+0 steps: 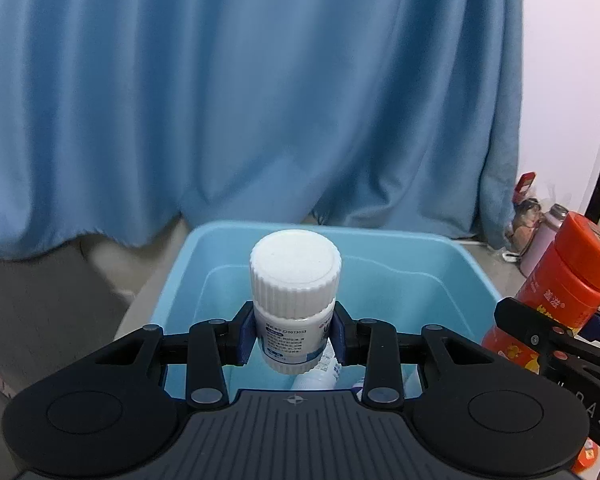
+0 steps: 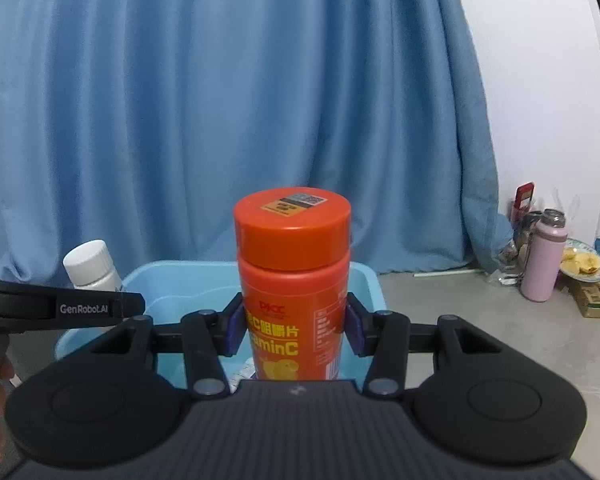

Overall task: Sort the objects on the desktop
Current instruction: 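Carry both bottles over the blue tub with both grippers, then open both grippers to drop the bottles into the blue tub, then withdraw both grippers and move the right gripper toward the second orange bottle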

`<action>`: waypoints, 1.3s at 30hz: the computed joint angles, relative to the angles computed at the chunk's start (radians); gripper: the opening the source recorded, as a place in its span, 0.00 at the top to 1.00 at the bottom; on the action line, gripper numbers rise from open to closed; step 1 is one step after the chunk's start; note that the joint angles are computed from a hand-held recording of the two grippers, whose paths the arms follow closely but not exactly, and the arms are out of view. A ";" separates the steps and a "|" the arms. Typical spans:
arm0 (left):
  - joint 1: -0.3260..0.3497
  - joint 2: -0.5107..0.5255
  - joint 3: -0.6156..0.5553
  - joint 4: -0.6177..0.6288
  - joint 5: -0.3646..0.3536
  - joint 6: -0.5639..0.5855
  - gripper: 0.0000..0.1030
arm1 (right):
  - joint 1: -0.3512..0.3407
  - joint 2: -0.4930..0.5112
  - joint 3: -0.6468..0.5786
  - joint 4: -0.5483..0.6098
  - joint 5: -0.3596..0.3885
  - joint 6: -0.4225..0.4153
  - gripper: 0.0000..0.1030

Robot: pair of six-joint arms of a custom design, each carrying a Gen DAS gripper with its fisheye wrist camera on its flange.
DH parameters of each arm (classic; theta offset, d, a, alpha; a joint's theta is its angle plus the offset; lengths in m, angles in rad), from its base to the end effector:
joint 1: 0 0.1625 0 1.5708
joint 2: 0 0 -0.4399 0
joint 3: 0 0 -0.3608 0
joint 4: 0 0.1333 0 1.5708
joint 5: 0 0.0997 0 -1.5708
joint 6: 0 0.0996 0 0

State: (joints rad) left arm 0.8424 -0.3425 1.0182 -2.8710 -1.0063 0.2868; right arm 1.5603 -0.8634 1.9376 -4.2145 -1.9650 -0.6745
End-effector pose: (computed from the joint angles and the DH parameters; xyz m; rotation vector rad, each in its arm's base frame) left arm -0.4106 -0.7406 0.0746 1.0362 2.3566 -0.9701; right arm 0.0893 -0.5508 0.2792 0.2454 -1.8045 1.5603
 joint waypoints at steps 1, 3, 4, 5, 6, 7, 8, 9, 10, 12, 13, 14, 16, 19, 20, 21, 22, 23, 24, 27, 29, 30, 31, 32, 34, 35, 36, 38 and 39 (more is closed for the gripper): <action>0.005 0.013 -0.021 0.016 0.003 -0.004 0.63 | -0.006 0.002 -0.014 0.021 -0.003 0.001 0.52; 0.014 0.037 -0.065 0.050 0.006 -0.017 0.63 | -0.013 0.006 -0.037 0.062 -0.007 0.005 0.52; 0.019 0.049 -0.086 0.067 0.008 -0.023 0.63 | -0.018 0.008 -0.047 0.079 -0.009 0.007 0.52; 0.024 0.060 -0.107 0.084 0.010 -0.030 0.63 | -0.021 0.011 -0.058 0.094 -0.011 0.009 0.52; 0.029 0.071 -0.128 0.098 0.012 -0.033 0.63 | -0.024 0.015 -0.070 0.109 -0.014 0.010 0.52; 0.033 0.084 -0.151 0.116 0.015 -0.038 0.63 | -0.026 0.018 -0.080 0.124 -0.017 0.013 0.52; 0.037 0.092 -0.167 0.127 0.018 -0.040 0.63 | -0.028 0.022 -0.091 0.138 -0.018 0.015 0.52; 0.040 0.100 -0.183 0.138 0.021 -0.041 0.63 | -0.031 0.026 -0.101 0.150 -0.020 0.016 0.52; 0.042 0.112 -0.206 0.154 0.025 -0.044 0.63 | -0.030 0.030 -0.109 0.158 -0.025 0.018 0.52; 0.048 0.127 -0.235 0.174 0.029 -0.045 0.63 | -0.031 0.036 -0.126 0.184 -0.031 0.021 0.52; 0.050 0.133 -0.248 0.187 0.030 -0.046 0.63 | -0.032 0.040 -0.133 0.195 -0.033 0.020 0.52; 0.052 0.139 -0.261 0.200 0.031 -0.047 0.63 | -0.031 0.044 -0.140 0.204 -0.040 0.018 0.52; 0.057 0.152 -0.289 0.235 0.032 -0.054 0.61 | -0.029 0.052 -0.157 0.230 -0.063 0.013 0.52; 0.058 0.150 -0.284 0.241 0.033 -0.062 0.56 | -0.027 0.055 -0.171 0.276 -0.094 0.023 0.43; 0.058 0.147 -0.275 0.226 0.031 -0.058 0.48 | -0.029 0.053 -0.163 0.271 -0.081 0.021 0.41; 0.058 0.144 -0.266 0.212 0.030 -0.053 0.39 | -0.031 0.051 -0.155 0.265 -0.065 0.018 0.34; 0.059 0.136 -0.248 0.192 0.030 -0.049 0.35 | -0.029 0.051 -0.151 0.258 -0.059 0.014 0.27; 0.059 0.130 -0.235 0.174 0.032 -0.044 0.28 | -0.027 0.051 -0.148 0.251 -0.054 0.010 0.25; 0.058 0.125 -0.223 0.159 0.035 -0.042 0.23 | -0.024 0.052 -0.143 0.241 -0.048 0.001 0.25; 0.054 0.101 -0.177 0.119 0.038 -0.040 0.20 | -0.010 0.061 -0.138 0.203 -0.054 -0.026 0.24; 0.051 0.078 -0.135 0.094 0.038 -0.035 0.19 | -0.005 0.058 -0.129 0.194 -0.054 -0.019 0.24; 0.050 0.068 -0.118 0.082 0.039 -0.031 0.19 | -0.002 0.055 -0.121 0.185 -0.053 -0.016 0.24; 0.049 0.057 -0.098 0.069 0.039 -0.027 0.19 | 0.000 0.052 -0.114 0.176 -0.051 -0.013 0.24; 0.048 0.046 -0.078 0.058 0.038 -0.024 0.19 | 0.003 0.052 -0.110 0.165 -0.054 -0.015 0.24; 0.045 0.023 -0.040 0.041 0.039 -0.024 0.19 | 0.011 0.049 -0.095 0.145 -0.063 -0.016 0.24; 0.043 0.010 -0.018 0.031 0.037 -0.024 0.19 | 0.014 0.046 -0.083 0.134 -0.065 -0.012 0.24; 0.041 -0.004 0.007 0.017 0.035 -0.023 0.19 | 0.017 0.044 -0.073 0.121 -0.067 -0.010 0.24; 0.035 -0.035 0.065 -0.014 0.037 -0.021 0.19 | 0.022 0.040 -0.049 0.091 -0.074 -0.007 0.24; 0.032 -0.050 0.093 -0.029 0.037 -0.018 0.19 | 0.025 0.038 -0.035 0.074 -0.080 -0.007 0.24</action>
